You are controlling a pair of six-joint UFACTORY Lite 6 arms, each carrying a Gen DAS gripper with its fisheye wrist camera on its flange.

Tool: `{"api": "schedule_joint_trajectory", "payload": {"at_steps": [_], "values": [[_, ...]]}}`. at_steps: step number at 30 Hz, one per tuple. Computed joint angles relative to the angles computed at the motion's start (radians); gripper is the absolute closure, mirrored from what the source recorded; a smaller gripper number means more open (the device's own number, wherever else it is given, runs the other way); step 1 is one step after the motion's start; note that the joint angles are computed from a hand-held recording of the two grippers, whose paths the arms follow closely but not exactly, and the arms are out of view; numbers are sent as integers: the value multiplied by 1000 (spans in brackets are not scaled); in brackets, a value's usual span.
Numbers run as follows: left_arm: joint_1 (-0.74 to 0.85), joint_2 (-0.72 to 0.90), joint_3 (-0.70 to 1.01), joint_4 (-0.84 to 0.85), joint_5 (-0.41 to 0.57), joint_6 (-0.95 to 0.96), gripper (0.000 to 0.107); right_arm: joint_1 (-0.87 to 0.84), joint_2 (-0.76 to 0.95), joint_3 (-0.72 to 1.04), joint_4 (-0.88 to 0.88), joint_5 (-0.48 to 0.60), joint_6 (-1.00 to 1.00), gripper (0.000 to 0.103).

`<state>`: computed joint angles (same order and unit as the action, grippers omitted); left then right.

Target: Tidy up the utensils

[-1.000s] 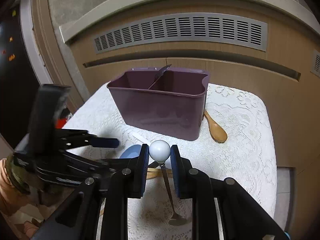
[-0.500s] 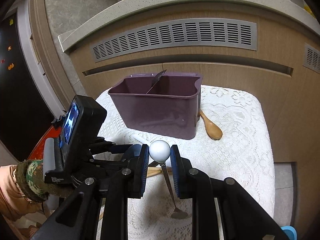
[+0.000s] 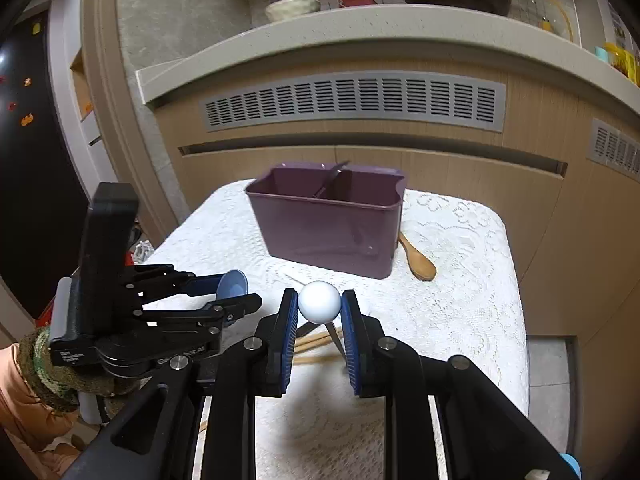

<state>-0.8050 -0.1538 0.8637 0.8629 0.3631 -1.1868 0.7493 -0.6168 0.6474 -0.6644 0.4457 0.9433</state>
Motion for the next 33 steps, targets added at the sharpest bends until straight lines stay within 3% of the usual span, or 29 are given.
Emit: {"api": "schedule_joint_trajectory", "payload": {"at_steps": [7,14,20,25,30,32,33], "values": [[-112,-187,-52,63,129,-77,74,195,-85,4,-182,170,199,82],[-205,-263,-30,97,231,-106,75,391,-115,50,-297,357,314,82],[-232,-308,49,90,276,-52,87,514,-107,146,-377,499,334,82],[-142,-310,226,-9,234,118,89,504,-58,327,-423,521,227,82],[-66,-284,272,-121,214,293,87,352,-37,406,-327,415,100,82],[-2,-260,227,-264,191,426,80,298,-45,378,-260,370,61,82],[27,-253,197,-332,168,483,71,259,-55,344,-215,338,36,82]]}}
